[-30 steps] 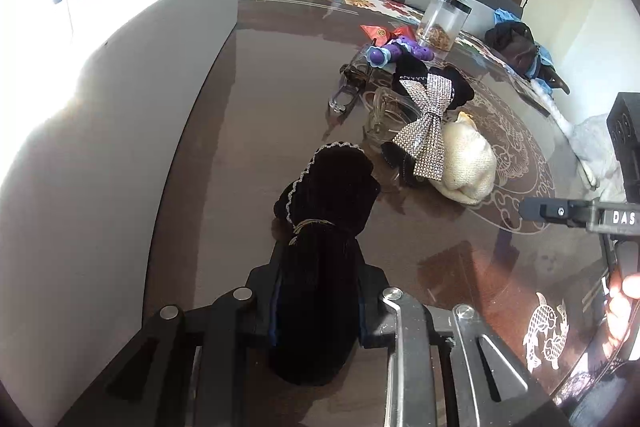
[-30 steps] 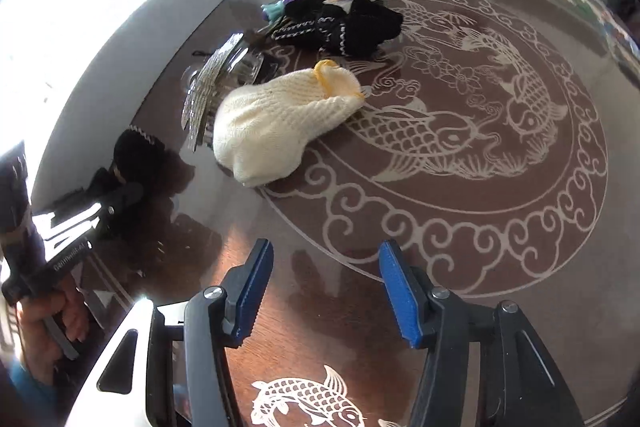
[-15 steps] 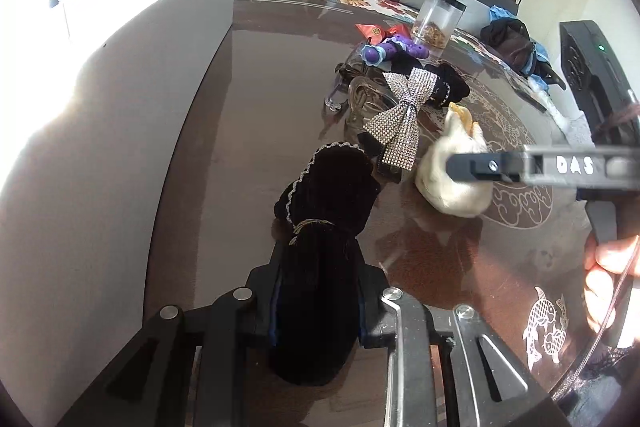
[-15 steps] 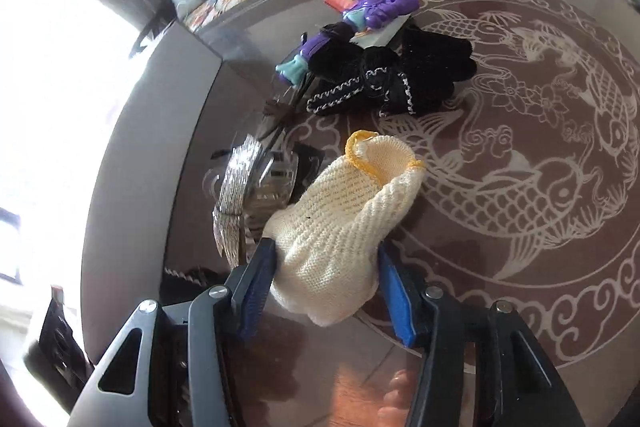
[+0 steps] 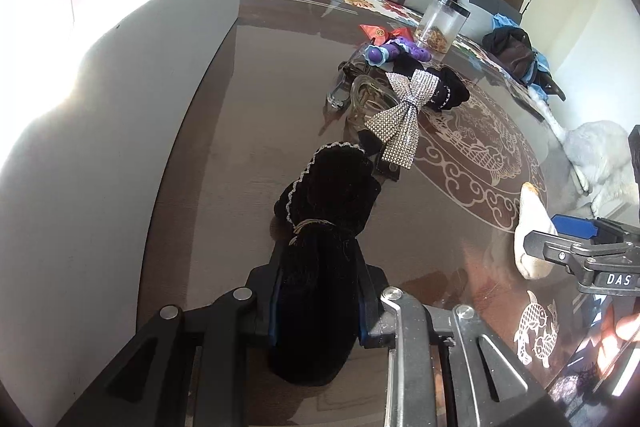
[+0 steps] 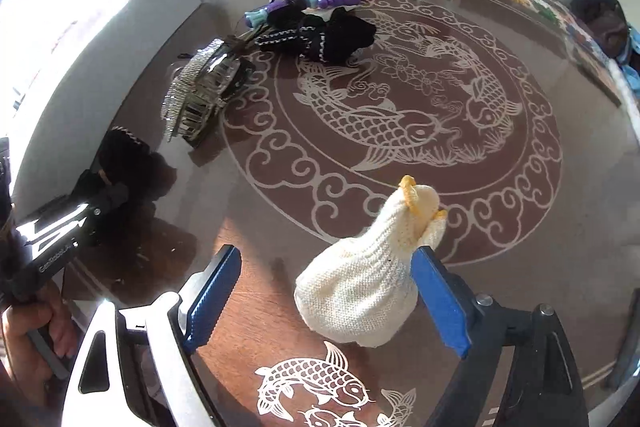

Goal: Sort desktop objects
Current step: 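Grasp the cream knitted bag with the right gripper while the left holds the black item, then carry both items into the cardboard box and open both grippers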

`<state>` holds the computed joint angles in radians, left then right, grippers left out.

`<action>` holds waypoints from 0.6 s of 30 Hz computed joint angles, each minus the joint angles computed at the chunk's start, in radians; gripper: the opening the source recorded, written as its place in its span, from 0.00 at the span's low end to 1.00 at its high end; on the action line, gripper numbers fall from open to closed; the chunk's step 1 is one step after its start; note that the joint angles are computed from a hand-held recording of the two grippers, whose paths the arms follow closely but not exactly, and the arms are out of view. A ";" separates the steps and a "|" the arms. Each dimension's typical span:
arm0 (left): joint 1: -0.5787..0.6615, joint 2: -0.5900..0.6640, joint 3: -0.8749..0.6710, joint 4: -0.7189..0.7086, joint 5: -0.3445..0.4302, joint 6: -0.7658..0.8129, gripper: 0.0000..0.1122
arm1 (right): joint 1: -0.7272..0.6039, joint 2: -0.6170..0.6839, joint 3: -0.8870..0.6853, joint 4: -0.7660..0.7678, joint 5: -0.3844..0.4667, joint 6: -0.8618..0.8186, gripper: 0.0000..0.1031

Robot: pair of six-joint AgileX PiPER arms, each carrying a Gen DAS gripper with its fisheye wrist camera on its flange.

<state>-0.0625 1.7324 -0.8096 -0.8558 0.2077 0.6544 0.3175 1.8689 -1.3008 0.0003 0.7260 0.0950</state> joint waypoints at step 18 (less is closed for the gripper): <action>0.326 -0.419 0.175 -0.461 0.370 0.412 0.23 | 0.043 -0.319 0.250 0.128 -0.244 -0.166 0.43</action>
